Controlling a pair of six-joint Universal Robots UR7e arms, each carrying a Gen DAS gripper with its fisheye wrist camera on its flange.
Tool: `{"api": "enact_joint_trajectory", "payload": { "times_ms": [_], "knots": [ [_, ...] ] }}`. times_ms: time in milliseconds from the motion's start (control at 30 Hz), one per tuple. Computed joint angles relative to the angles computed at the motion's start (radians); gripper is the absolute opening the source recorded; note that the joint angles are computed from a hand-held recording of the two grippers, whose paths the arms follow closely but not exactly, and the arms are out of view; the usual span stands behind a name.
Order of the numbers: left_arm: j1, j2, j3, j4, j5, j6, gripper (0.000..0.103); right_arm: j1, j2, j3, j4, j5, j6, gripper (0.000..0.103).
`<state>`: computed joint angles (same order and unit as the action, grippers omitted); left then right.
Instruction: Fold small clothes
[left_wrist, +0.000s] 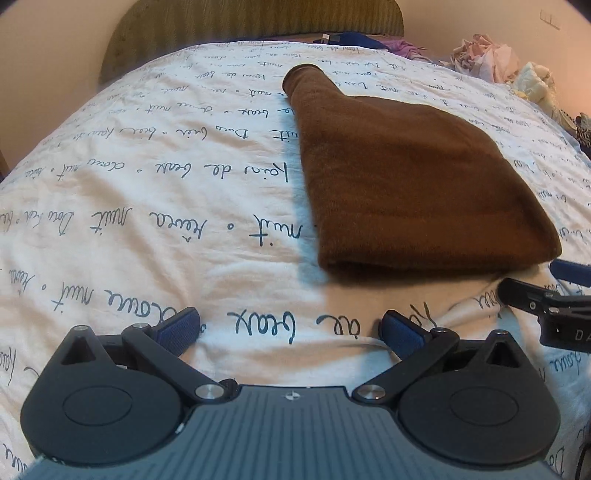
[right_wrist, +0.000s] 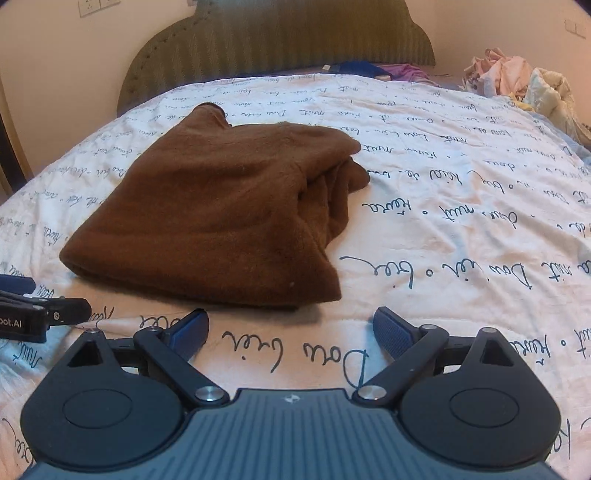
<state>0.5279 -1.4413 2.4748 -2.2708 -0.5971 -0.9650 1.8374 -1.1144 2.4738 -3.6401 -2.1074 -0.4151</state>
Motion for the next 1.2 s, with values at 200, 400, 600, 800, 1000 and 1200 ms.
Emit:
{"api": "enact_joint_trajectory", "payload": {
  "times_ms": [200, 400, 600, 800, 1000, 1200],
  "knots": [
    [-0.030, 0.038, 0.002, 0.064, 0.048, -0.125, 0.103, 0.031, 0.086, -0.008, -0.113, -0.055, -0.049, 0.101],
    [-0.060, 0.085, 0.031, 0.059, 0.135, -0.241, 0.103, 0.028, 0.081, -0.004, -0.104, -0.010, -0.093, 0.102],
    [-0.055, 0.079, 0.035, 0.025, 0.129, -0.197, 0.103, 0.018, 0.101, -0.010, -0.117, -0.001, -0.082, 0.103],
    [-0.051, 0.087, 0.033, 0.017, 0.132, -0.196, 0.103, 0.022, 0.122, -0.020, -0.136, -0.014, -0.076, 0.103],
    [-0.056, 0.081, 0.043, 0.002, 0.129, -0.189, 0.103, 0.012, 0.124, -0.031, -0.123, 0.000, -0.057, 0.103],
    [-0.062, 0.081, 0.050, 0.000, 0.134, -0.199, 0.103, 0.011, 0.134, -0.028, -0.147, 0.002, -0.061, 0.103]
  ]
}}
